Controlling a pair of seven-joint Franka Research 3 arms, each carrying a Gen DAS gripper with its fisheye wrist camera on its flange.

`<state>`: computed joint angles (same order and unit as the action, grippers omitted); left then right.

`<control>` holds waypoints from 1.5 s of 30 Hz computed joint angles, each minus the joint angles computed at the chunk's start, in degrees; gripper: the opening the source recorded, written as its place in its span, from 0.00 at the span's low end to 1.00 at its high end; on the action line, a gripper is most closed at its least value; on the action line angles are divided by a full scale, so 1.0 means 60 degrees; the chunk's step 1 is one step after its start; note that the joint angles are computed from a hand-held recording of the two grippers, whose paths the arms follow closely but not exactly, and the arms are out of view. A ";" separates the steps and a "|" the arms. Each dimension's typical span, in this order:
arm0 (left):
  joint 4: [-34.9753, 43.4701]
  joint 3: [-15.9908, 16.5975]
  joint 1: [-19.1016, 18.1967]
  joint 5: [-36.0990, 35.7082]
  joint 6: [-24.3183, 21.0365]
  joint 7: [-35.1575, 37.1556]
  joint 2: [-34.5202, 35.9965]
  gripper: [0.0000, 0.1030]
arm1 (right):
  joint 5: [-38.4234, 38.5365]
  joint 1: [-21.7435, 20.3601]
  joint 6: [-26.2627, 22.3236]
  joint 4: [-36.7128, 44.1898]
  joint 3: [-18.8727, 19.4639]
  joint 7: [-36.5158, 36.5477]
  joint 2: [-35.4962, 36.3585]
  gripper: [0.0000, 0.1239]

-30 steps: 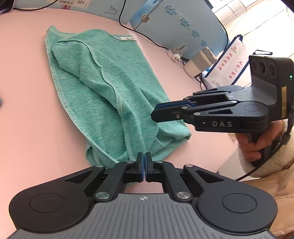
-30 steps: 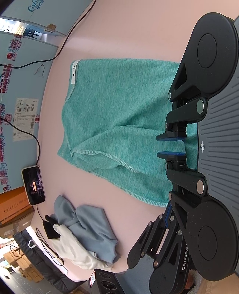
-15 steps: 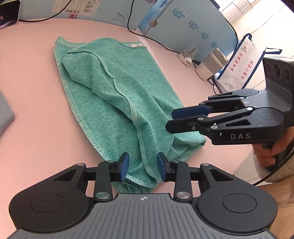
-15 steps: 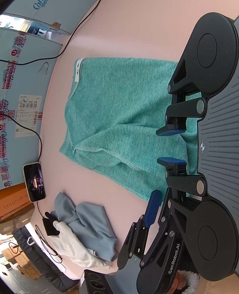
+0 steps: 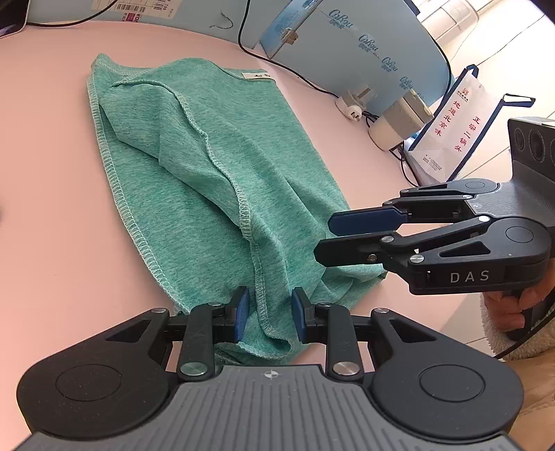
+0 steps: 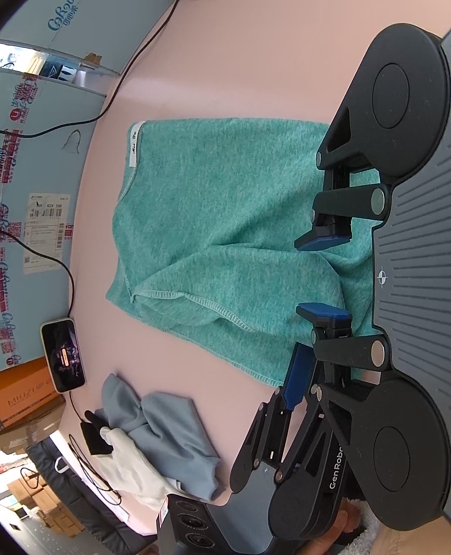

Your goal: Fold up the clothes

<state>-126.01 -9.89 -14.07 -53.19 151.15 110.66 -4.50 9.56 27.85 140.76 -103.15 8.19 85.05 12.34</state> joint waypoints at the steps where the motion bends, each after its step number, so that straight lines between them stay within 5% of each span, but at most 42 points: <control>1: -0.0009 -0.0005 -0.0001 0.0002 0.0015 -0.0026 -0.0004 0.23 | 0.0011 -0.0004 -0.0011 -0.0008 0.0001 -0.0010 -0.0001 0.27; 3: -0.0034 -0.0012 -0.0009 -0.0021 0.0048 -0.0130 -0.0028 0.10 | 0.0036 -0.0015 -0.0022 -0.0025 0.0001 -0.0028 -0.0005 0.27; 10: -0.0504 0.0151 -0.0154 -0.0187 0.0431 -0.0584 -0.0630 0.03 | 0.0075 -0.0064 -0.0028 -0.0159 -0.0019 -0.0057 -0.0084 0.27; 15: -0.0674 0.0516 -0.0285 -0.0220 -0.0607 -0.0253 -0.1371 0.03 | 0.0122 -0.0120 -0.0006 -0.0199 -0.0033 -0.0082 -0.0110 0.27; 20: -0.0728 0.0383 -0.0122 0.2126 -0.1451 -0.1488 -0.1601 0.07 | 0.0192 -0.0167 -0.0026 -0.0151 -0.0026 -0.0195 -0.0078 0.27; 26: -0.0678 0.0495 -0.0162 0.3084 -0.2492 -0.1851 -0.1492 0.14 | 0.0161 -0.0148 -0.0424 0.0138 -0.0020 -0.0382 0.0167 0.27; 30: -0.0779 0.0484 -0.0080 0.3411 -0.2206 -0.2202 -0.1662 0.38 | -0.0206 -0.0036 -0.1075 0.0404 -0.0088 -0.0257 0.0387 0.38; 38: -0.0720 0.0541 -0.0074 0.4393 -0.0983 -0.3085 -0.1838 0.59 | -0.0068 -0.0215 -0.0821 -0.0194 -0.0158 -0.0160 -0.0195 0.42; 45: -0.0593 0.0821 -0.0961 0.2748 0.0910 -0.1902 -0.1495 0.65 | 0.1330 -0.0977 -0.0859 -0.1194 -0.0400 0.0552 -0.1256 0.42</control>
<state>-129.57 -4.96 -19.84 -36.71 156.61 99.24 -13.47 17.55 21.99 135.60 -110.31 5.79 88.36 4.81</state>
